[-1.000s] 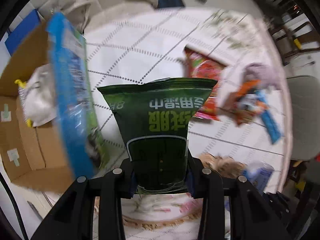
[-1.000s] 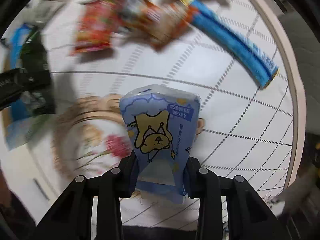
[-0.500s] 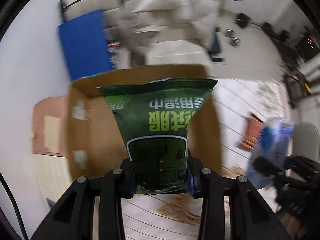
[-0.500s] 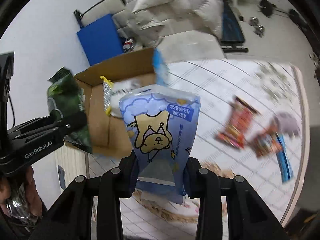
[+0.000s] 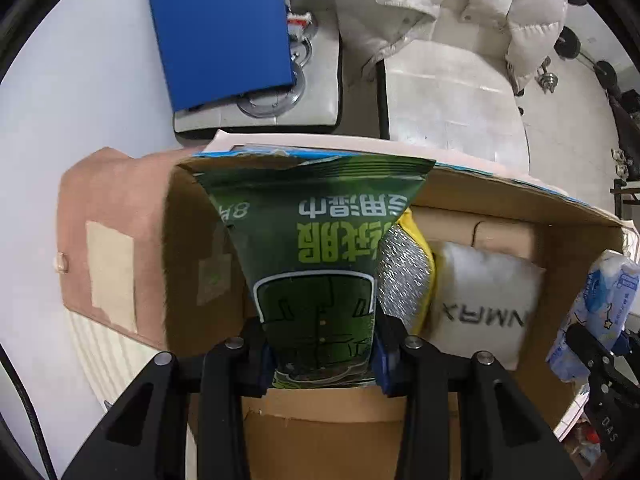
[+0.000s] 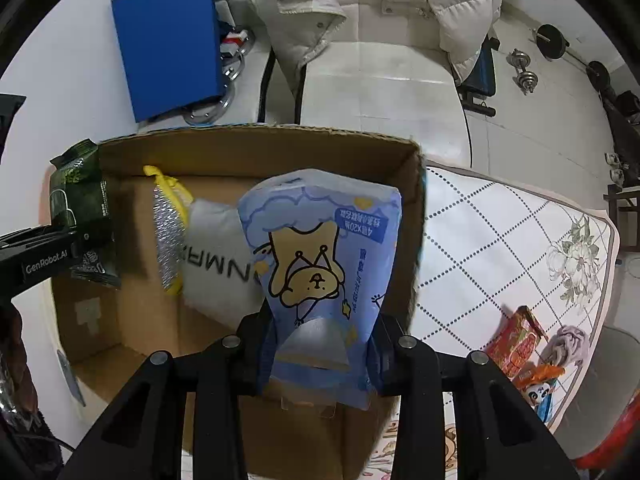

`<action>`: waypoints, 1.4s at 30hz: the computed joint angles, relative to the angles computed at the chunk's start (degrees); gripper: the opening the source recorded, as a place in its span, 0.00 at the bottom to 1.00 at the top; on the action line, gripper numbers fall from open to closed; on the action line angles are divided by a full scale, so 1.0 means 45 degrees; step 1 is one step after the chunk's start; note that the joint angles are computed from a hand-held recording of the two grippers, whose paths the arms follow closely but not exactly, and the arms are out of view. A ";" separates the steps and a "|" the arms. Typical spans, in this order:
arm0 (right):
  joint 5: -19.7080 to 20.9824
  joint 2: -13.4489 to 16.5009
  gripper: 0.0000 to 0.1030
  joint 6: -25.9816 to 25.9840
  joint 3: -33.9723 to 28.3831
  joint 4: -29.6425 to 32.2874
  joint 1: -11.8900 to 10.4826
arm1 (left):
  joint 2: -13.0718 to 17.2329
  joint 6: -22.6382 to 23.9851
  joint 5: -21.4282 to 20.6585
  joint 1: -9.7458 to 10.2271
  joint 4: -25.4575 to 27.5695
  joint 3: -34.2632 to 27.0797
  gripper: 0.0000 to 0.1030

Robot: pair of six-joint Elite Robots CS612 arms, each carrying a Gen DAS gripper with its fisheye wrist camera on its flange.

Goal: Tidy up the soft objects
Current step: 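Place the green bag in the box with the left tool while the right tool places the bear pack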

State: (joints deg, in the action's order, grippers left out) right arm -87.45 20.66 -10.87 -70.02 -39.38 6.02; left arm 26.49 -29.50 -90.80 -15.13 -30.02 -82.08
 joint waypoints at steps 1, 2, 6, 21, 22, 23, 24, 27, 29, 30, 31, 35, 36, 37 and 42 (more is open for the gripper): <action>0.0020 0.0002 0.39 0.0068 0.0071 -0.0002 0.0001 | -0.0030 0.0115 -0.0124 0.0012 0.0096 0.0157 0.34; -0.0110 0.0023 0.40 0.0130 0.0189 -0.0110 0.0027 | -0.0083 0.0226 -0.0262 0.0029 0.0191 0.0333 0.35; -0.0241 0.0047 0.57 0.0467 0.0499 -0.0341 0.0015 | -0.0194 0.0485 -0.2142 0.0331 0.0743 0.1064 0.42; 0.0101 0.0238 0.99 -0.0049 -0.0758 -0.0048 -0.0117 | -0.0202 0.0756 -0.1025 -0.0132 0.0406 -0.0726 0.92; 0.0077 0.0315 1.00 -0.0045 -0.0987 -0.0056 -0.0122 | -0.0173 0.0729 -0.0966 -0.0199 0.0501 -0.0981 0.96; 0.0108 0.0407 1.00 -0.0018 -0.1253 -0.0028 -0.0132 | -0.0153 0.0711 -0.0883 -0.0239 0.0551 -0.1139 0.98; 0.0116 0.0523 1.00 0.0012 -0.1591 0.0055 -0.0138 | -0.0118 0.0619 -0.0740 -0.0322 0.0594 -0.1426 0.98; 0.0227 0.0759 1.00 0.0008 -0.2341 0.0272 -0.0152 | -0.0045 0.0304 -0.0366 -0.0543 0.0568 -0.2165 0.98; 0.0081 0.0882 1.00 0.0201 -0.2761 0.0306 -0.0140 | 0.0015 0.0023 -0.0212 -0.0660 0.0516 -0.2592 0.98; -0.0034 0.0989 1.00 0.0245 -0.3090 0.0240 -0.0127 | 0.0030 -0.0134 -0.0055 -0.0769 0.0495 -0.2911 0.98; -0.0075 0.1071 1.00 0.0289 -0.3359 0.0190 -0.0130 | 0.0051 -0.0293 0.0096 -0.0849 0.0463 -0.3128 0.98; 0.0317 0.1152 1.00 0.0327 -0.4261 0.0574 -0.0239 | 0.0031 -0.0821 0.0424 -0.1099 0.0470 -0.3829 0.98; 0.0416 0.1160 1.00 0.0319 -0.4509 0.0658 -0.0270 | 0.0005 -0.0931 0.0631 -0.1196 0.0522 -0.4036 0.98; 0.0469 0.1143 1.00 0.0319 -0.4660 0.0697 -0.0295 | -0.0028 -0.1078 0.0917 -0.1305 0.0574 -0.4249 0.98; 0.1009 0.1033 1.00 0.0380 -0.5780 0.1058 -0.0534 | -0.0207 -0.1721 0.2026 -0.1842 0.0920 -0.5196 0.99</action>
